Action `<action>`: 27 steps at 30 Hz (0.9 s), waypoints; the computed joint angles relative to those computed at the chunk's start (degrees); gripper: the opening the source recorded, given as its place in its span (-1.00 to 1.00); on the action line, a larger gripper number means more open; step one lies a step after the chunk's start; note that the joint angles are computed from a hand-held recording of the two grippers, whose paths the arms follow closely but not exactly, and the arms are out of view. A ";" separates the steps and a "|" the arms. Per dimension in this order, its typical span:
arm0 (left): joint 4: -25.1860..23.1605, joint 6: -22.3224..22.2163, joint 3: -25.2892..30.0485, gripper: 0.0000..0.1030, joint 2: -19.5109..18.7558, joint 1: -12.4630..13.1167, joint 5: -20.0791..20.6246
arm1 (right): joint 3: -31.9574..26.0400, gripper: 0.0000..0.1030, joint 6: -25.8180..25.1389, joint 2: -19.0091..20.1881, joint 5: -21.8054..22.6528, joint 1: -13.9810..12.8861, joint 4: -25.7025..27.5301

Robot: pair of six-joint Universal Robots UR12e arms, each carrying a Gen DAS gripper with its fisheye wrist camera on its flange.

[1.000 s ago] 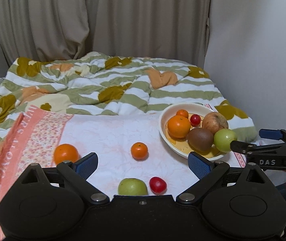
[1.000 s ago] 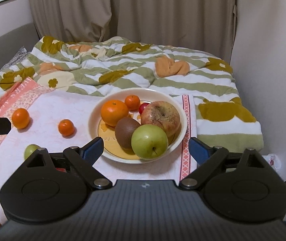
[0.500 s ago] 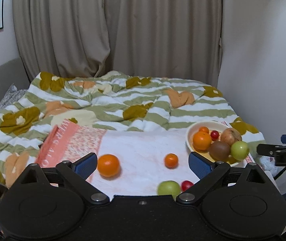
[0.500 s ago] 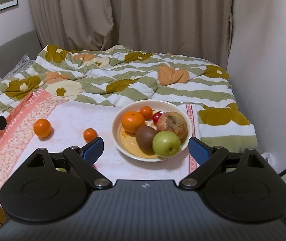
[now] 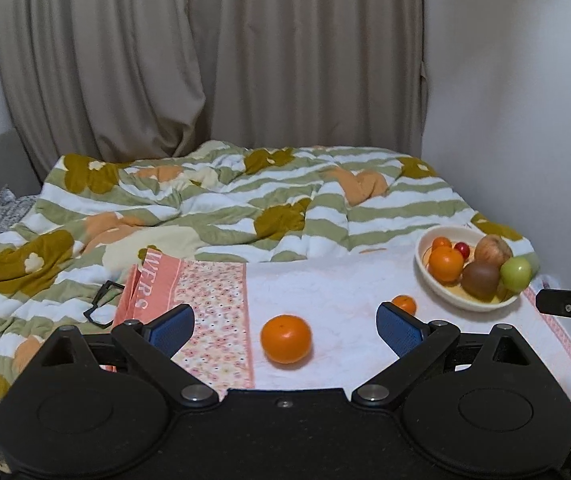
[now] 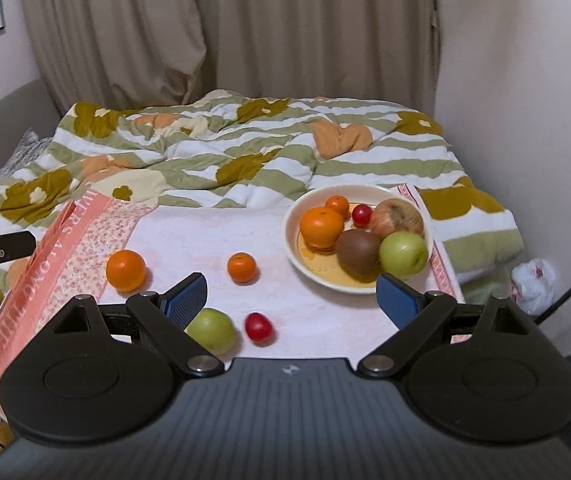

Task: Organize fruits

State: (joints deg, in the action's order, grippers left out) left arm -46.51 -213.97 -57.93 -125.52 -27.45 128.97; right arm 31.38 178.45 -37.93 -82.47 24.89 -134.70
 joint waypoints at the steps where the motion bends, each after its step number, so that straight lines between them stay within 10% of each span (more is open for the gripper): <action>1: 0.82 0.89 -0.98 0.93 0.53 0.42 -0.92 | 0.28 1.00 0.88 -0.07 -1.01 0.52 -0.22; 13: 7.61 11.63 -8.98 0.93 3.81 6.64 -17.08 | -4.18 1.00 12.55 3.33 -11.53 5.06 6.08; 27: 8.42 23.99 -6.36 0.93 -1.11 9.38 -24.12 | -11.52 1.00 15.75 8.71 -15.75 7.01 14.81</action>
